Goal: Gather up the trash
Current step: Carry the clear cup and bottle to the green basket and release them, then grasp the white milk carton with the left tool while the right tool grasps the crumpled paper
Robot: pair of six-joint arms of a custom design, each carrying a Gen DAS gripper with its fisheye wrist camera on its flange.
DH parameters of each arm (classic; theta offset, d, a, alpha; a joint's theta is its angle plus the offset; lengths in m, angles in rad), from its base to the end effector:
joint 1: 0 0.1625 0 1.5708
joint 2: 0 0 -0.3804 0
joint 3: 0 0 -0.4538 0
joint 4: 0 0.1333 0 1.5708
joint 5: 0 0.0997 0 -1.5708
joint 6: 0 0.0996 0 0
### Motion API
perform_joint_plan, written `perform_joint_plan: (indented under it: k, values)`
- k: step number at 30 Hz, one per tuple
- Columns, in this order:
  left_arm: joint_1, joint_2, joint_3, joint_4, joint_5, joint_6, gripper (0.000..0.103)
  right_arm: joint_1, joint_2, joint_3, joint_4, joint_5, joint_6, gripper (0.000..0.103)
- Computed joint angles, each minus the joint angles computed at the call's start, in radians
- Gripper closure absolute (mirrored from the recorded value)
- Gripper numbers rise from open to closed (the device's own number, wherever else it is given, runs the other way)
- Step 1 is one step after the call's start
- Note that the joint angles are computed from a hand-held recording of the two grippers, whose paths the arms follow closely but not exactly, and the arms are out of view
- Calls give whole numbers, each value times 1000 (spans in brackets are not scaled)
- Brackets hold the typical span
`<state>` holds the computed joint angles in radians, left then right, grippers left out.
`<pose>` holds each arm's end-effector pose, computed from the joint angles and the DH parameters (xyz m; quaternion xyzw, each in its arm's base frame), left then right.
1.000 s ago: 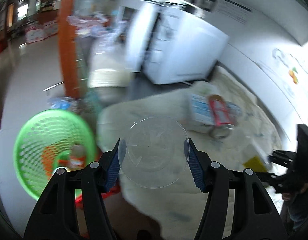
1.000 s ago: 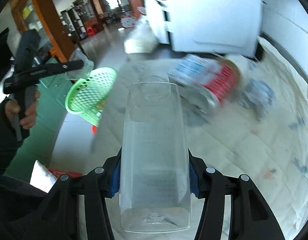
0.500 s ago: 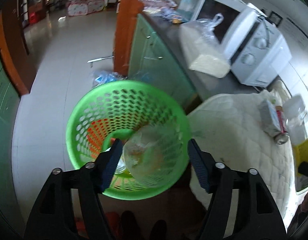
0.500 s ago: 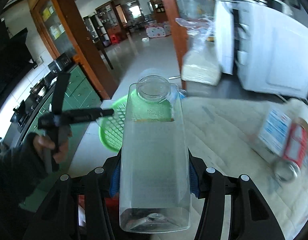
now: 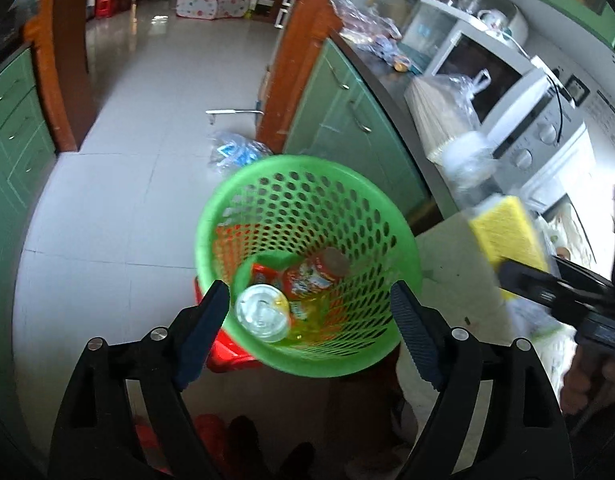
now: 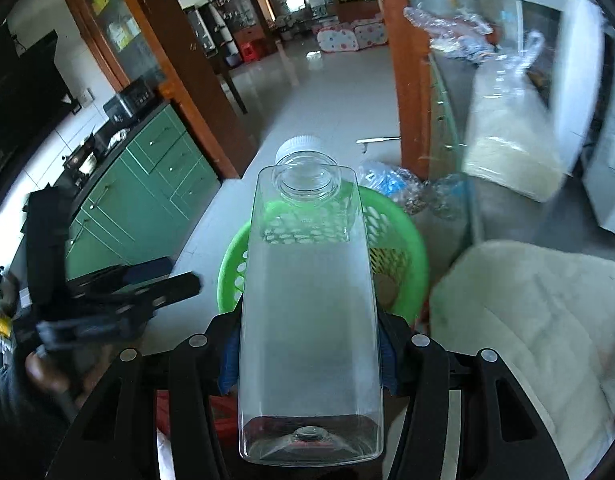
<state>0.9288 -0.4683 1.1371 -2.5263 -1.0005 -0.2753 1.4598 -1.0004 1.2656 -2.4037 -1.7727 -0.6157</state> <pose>-0.3381 -0.7646 0.0006 0.1337 0.9412 -0.2462 0.1889 0.0262 -0.7876 0.3351 0.2111 -0.9319 0.2261 0.1895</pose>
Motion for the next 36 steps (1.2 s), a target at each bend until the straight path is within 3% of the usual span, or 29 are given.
perform_joint_plan:
  k: [5, 9, 11, 22, 36]
  values:
    - [-1, -64, 79, -52, 31, -16, 19, 15, 94, -79, 20, -1, 18, 51]
    - [-3, -94, 114, -67, 47, -23, 18, 14, 114, -76, -21, 26, 41, 32]
    - [-3, -100, 123, -72, 50, -24, 17, 12, 104, -62, -25, 47, 46, 32]
    - [-30, -46, 59, -65, 12, 22, 16, -9, -94, 145, -152, 49, -15, 26]
    - [-95, 125, -132, 30, -80, 83, 15, -150, -380, 346, -306, 1, 77, 25]
